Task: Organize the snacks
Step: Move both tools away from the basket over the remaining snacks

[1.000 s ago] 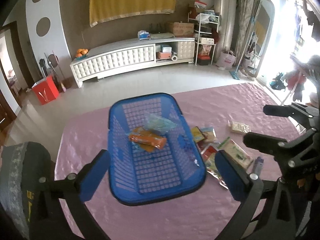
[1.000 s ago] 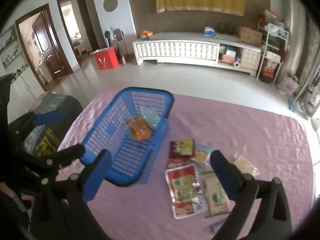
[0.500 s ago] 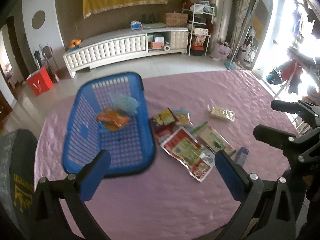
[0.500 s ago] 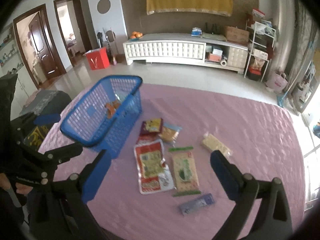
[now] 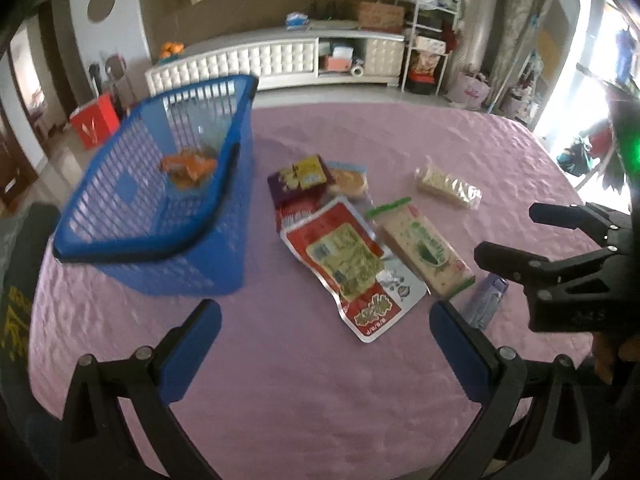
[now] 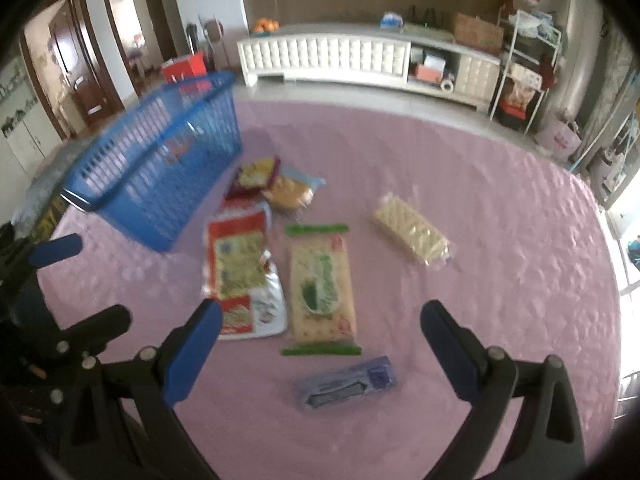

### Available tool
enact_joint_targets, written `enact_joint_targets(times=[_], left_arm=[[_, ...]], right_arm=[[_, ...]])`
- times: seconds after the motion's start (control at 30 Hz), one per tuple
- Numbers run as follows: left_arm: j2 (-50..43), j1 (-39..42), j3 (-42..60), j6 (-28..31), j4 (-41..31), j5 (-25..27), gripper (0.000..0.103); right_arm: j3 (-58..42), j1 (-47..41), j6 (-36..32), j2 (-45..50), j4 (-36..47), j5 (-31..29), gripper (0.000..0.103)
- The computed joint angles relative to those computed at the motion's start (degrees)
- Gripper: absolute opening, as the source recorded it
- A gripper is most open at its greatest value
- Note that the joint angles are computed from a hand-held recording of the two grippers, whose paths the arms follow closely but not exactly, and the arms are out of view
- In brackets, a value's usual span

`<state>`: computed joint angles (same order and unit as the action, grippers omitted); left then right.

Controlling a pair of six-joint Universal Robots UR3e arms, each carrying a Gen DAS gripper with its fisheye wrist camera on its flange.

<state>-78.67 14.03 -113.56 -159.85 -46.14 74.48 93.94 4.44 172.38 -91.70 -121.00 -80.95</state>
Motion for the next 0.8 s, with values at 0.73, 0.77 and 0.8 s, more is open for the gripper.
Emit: enact_joint_targets(times=[0.73,0.77,0.8], left_arm=[[-15.5,-6.0,2.0,-9.0,7.4,5.6,0.103],[-15.6,-6.0,2.1,-9.0,7.4,5.5,0.103],[-15.5,-6.2,2.0,-9.0,7.4,5.7,0.103]], right_arm=[[-4.9,1.0,-10.2,17.5,-3.4,-0.2,0.094],[-4.9,1.2,-10.4,17.7,-3.4,-0.4,0.094],[-4.7,1.5,-10.7,17.7,-3.1,-0.6,0.093]])
